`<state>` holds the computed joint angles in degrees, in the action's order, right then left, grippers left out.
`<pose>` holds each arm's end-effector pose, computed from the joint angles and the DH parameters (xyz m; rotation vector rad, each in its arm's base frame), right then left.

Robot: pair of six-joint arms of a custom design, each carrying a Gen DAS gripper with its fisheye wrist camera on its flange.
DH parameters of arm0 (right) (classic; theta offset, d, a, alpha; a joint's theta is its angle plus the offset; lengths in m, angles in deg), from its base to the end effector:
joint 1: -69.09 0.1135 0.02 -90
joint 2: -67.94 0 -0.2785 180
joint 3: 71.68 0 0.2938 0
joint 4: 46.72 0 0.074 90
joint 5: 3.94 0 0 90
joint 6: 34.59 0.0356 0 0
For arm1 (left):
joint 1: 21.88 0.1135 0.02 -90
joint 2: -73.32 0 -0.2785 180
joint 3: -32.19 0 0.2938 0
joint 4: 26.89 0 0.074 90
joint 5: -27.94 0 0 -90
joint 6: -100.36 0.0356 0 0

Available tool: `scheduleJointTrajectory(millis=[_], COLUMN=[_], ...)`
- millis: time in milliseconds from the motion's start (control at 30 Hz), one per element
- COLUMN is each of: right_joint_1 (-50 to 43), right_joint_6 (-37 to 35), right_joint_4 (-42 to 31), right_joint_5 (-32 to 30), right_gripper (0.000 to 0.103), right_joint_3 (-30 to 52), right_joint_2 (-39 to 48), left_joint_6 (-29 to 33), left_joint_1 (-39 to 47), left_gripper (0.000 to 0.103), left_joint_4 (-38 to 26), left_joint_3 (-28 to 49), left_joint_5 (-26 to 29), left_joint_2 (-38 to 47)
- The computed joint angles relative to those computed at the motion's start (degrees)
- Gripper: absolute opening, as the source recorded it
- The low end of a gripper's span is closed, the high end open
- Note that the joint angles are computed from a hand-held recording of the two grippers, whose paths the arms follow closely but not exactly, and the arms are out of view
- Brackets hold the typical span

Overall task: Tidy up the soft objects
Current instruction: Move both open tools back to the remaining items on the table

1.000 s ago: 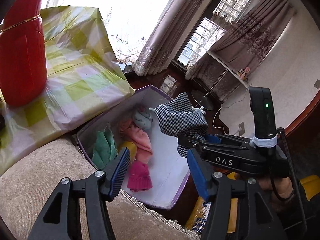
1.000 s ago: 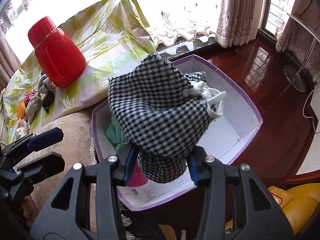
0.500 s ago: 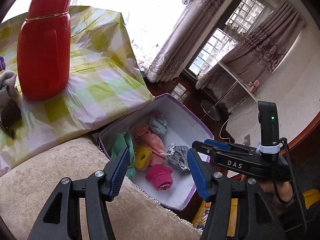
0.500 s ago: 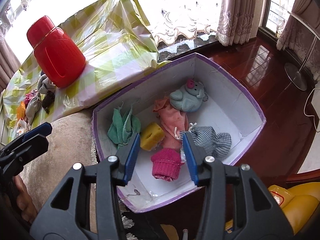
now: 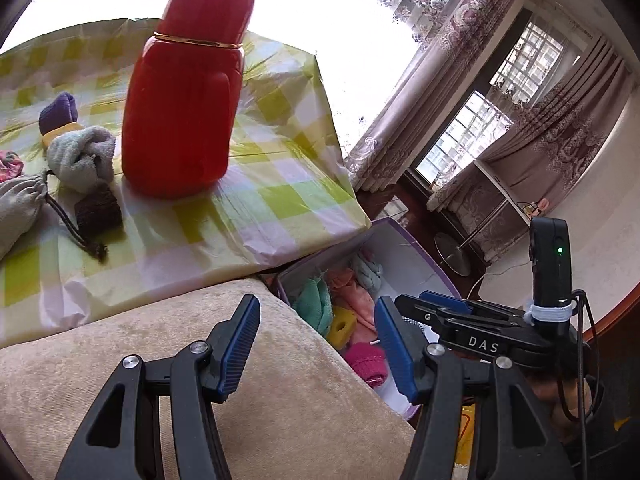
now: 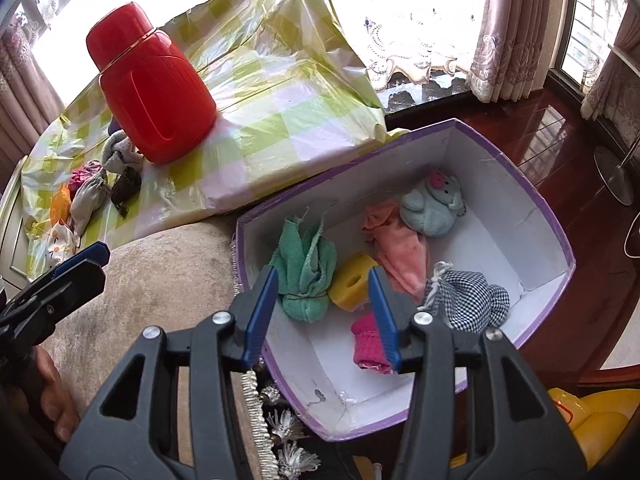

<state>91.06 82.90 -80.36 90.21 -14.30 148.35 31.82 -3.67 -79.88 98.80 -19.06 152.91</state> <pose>0.2830 0.1114 0.1817 0.1518 2.5694 0.2376 0.2894 0.0697 0.2301 0.2704 2.4044 -0.7193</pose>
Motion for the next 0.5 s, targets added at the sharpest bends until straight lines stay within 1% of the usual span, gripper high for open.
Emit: scheduleJointTrajectory(millis=[100,200,400,500], right_joint_1=[2.8,5.6,10.3,12.3], right_joint_6=[0.1,0.4,1.1,0.6], right_joint_4=[0.7,1.5,2.1,2.0], right_joint_5=[0.2,0.9,2.9,3.8], right_gripper=[0.053,0.057,0.057,0.058], right_joint_3=[2.8,5.9,13.6,17.7], right_joint_2=[3.1,6.4,14.1,18.0], left_joint_6=[0.0,0.2,0.1,-0.8], left_joint_1=[4.0,7.9,16.1,20.6], left_gripper=[0.060,0.060,0.061,0.067], left_joint_4=[0.9,1.1,2.6,3.5], left_joint_3=[1.0,2.8,6.4,8.7], left_joint_5=[-0.2,-0.4,-2.0,-2.8], left_joint_2=[1.1,3.5,7.3,10.0])
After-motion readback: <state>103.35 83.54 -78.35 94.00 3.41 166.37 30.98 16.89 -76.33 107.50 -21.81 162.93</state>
